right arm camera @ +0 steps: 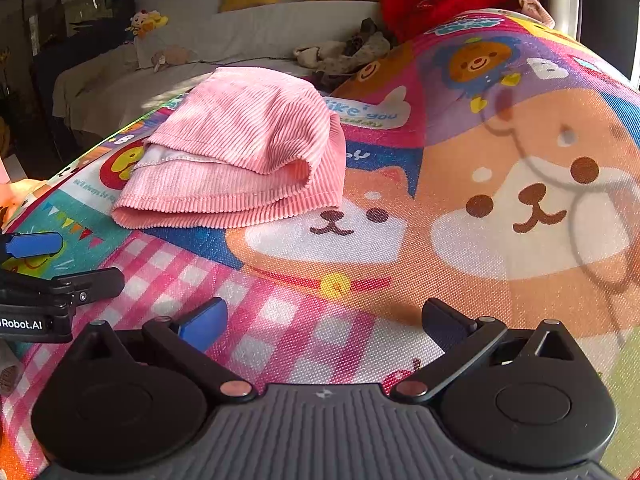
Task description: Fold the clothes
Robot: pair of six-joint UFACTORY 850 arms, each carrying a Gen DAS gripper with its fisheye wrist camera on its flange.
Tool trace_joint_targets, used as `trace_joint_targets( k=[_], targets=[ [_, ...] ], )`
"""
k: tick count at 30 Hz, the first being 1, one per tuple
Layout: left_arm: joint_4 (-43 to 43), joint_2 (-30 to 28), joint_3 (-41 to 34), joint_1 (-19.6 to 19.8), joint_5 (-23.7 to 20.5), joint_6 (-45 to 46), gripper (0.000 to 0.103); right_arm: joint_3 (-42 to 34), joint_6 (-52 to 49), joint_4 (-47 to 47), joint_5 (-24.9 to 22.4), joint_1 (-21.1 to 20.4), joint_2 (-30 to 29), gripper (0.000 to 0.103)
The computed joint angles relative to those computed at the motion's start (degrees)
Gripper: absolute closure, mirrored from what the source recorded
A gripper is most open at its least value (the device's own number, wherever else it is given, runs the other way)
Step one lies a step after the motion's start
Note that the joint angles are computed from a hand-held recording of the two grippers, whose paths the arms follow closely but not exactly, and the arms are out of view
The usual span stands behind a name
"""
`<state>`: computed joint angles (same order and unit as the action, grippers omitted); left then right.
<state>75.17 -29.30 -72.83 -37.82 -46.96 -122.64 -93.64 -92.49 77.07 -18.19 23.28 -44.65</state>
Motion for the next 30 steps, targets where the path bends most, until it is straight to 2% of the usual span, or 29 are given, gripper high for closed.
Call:
trace_joint_targets(
  k=[30],
  targets=[
    [-0.7,0.1,-0.1,0.2,0.5,1.6,0.000,0.0,-0.1,0.2,0.0,0.0,0.0,0.000]
  ],
)
